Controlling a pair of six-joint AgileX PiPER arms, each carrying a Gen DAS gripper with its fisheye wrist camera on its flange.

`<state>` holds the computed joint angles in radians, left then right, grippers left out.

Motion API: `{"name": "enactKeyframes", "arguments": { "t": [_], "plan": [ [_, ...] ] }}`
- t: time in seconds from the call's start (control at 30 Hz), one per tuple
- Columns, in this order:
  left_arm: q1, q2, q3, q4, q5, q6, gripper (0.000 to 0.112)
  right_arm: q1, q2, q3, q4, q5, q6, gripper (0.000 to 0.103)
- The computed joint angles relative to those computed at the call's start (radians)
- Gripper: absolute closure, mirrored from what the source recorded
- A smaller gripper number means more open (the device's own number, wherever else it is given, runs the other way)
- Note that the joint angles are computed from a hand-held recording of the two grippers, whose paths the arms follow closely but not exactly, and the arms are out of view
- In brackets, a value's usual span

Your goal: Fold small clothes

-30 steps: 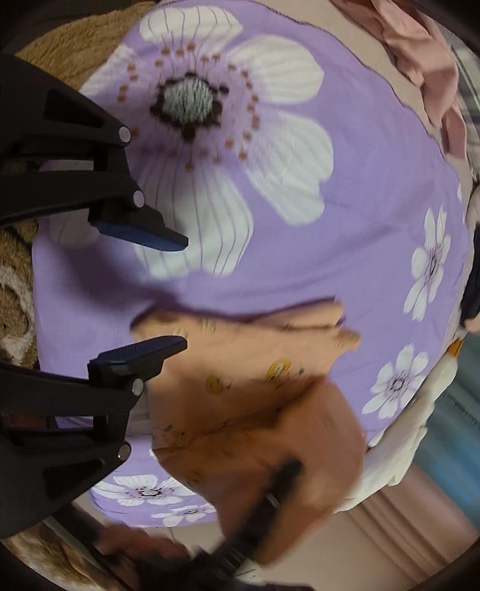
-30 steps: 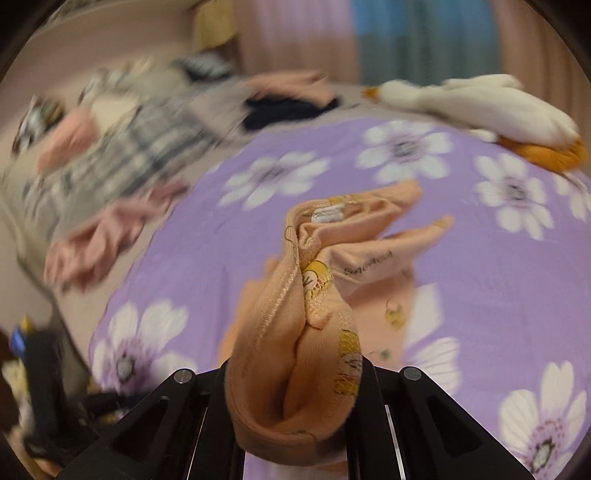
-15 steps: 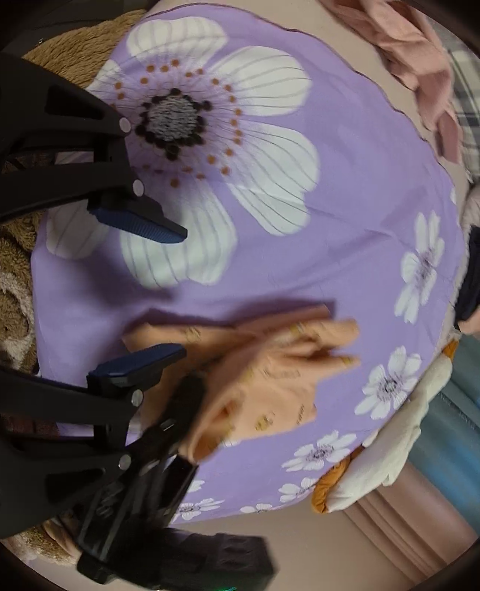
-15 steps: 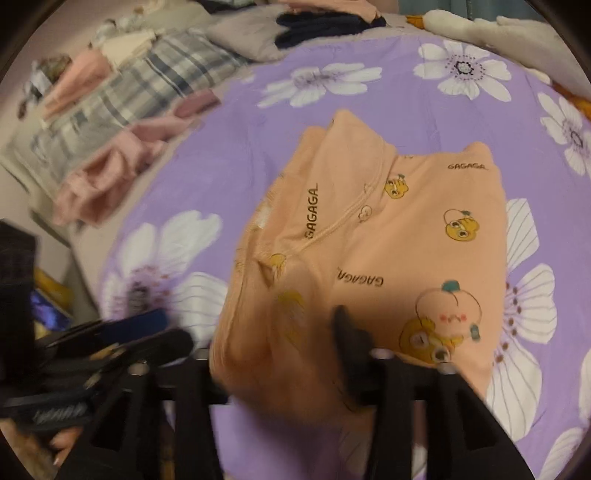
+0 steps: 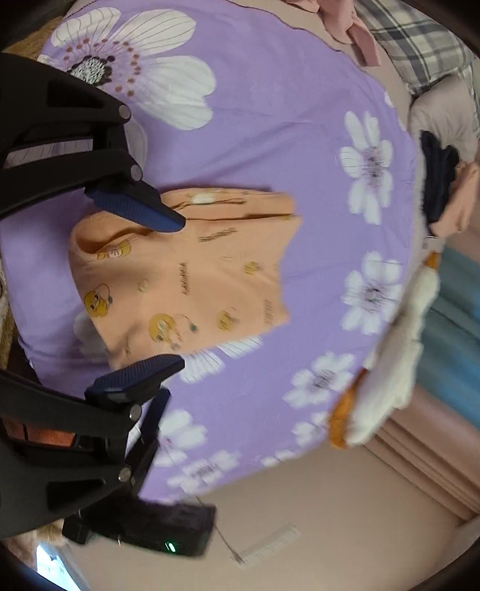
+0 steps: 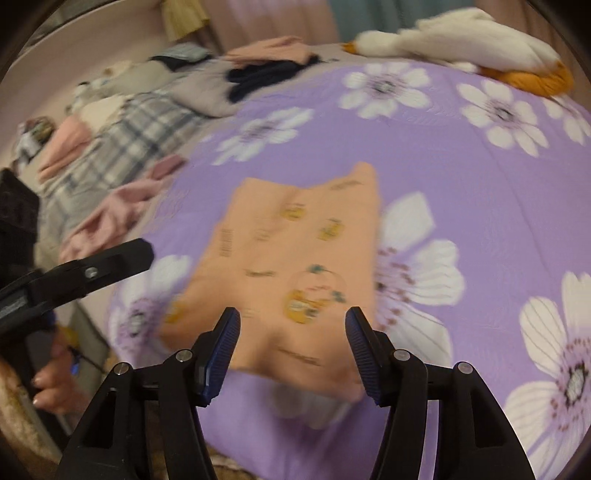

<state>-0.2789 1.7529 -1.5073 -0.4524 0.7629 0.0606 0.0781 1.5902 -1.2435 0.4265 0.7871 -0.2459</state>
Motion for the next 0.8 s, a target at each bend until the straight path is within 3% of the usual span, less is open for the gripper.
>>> {"name": "enactKeyframes", "arguments": {
  "t": [0.13,0.27,0.33,0.5,0.53,0.6,0.7,0.8],
  "plan": [
    [-0.035,0.084,0.008,0.092,0.026,-0.07,0.06,0.008,0.042,0.009,-0.057,-0.006,0.062,0.044],
    [-0.04,0.108,0.086,0.16,-0.002,-0.141,0.058,0.004,0.066,0.019,-0.056,0.012,0.064,0.044],
    [-0.029,0.074,0.155,0.115,-0.067,-0.08,0.057,0.017,0.074,0.026,-0.073,0.009,0.077,0.044],
    [0.017,0.052,0.152,0.034,-0.014,-0.035,0.058,0.012,0.07,0.038,-0.061,0.012,0.067,0.044],
    [0.027,0.046,0.143,0.023,-0.003,-0.034,0.056,0.004,0.067,0.035,-0.046,0.013,0.053,0.044],
    [0.033,0.03,0.132,0.062,-0.032,-0.071,0.027,-0.009,0.065,0.032,-0.03,0.007,0.037,0.044],
    [0.031,0.033,0.113,0.137,-0.105,-0.134,0.023,-0.014,0.093,-0.005,-0.048,0.004,0.068,0.044],
    [0.062,0.107,0.032,0.022,-0.057,-0.042,0.023,-0.034,0.155,-0.067,0.017,0.025,0.034,0.044]
  ]
}}
